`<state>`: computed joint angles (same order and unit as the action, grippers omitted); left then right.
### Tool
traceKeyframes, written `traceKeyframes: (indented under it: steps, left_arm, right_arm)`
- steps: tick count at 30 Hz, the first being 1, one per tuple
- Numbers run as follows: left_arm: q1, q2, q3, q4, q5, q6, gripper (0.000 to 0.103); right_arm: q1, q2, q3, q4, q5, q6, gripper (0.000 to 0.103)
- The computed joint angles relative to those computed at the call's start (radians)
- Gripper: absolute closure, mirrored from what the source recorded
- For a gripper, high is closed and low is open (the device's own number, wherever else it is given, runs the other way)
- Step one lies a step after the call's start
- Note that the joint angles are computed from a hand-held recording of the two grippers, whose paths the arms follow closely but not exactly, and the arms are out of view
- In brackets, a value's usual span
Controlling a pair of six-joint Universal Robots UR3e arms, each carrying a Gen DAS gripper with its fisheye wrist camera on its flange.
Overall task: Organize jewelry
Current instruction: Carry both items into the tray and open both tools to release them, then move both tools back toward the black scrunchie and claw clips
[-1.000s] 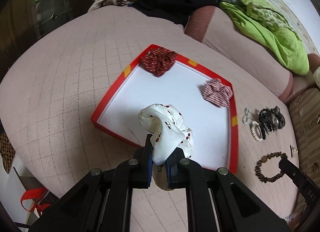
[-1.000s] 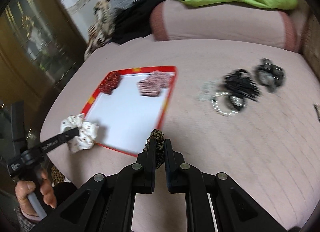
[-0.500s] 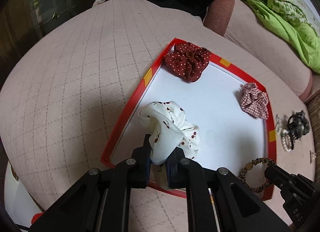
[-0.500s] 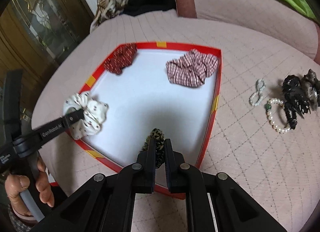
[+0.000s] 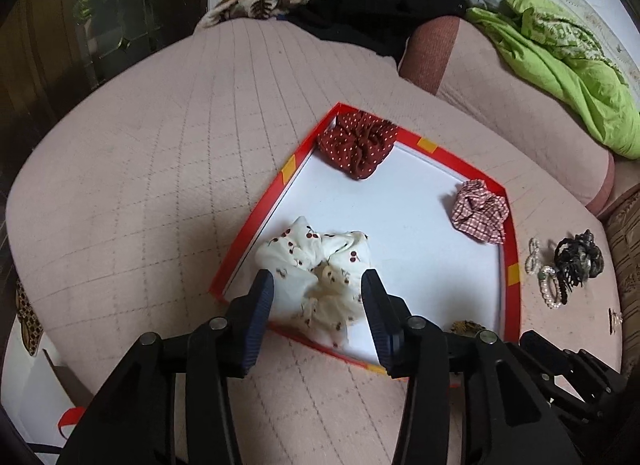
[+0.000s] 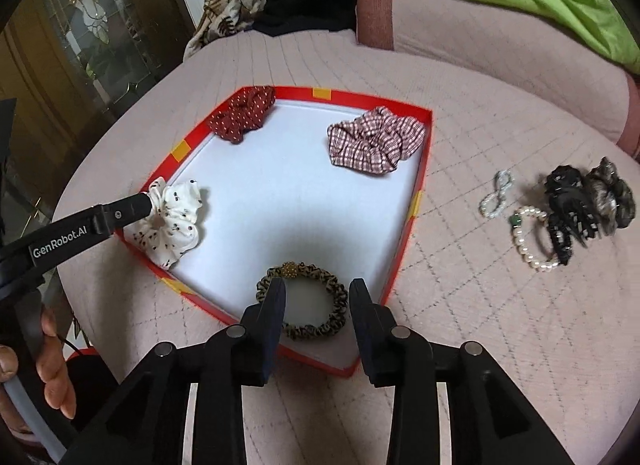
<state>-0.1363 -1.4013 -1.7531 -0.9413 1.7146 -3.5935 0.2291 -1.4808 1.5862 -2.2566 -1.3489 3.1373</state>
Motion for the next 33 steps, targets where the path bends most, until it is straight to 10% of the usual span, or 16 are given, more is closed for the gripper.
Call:
traceKeyframes:
  steps: [33]
  left_arm:
    - [-0.659,-0.226,0.46,-0.316,0.445,-0.226,0.045]
  right_arm:
    - [-0.593,-0.891,0.449,0.457,0.246,-0.272,0.051]
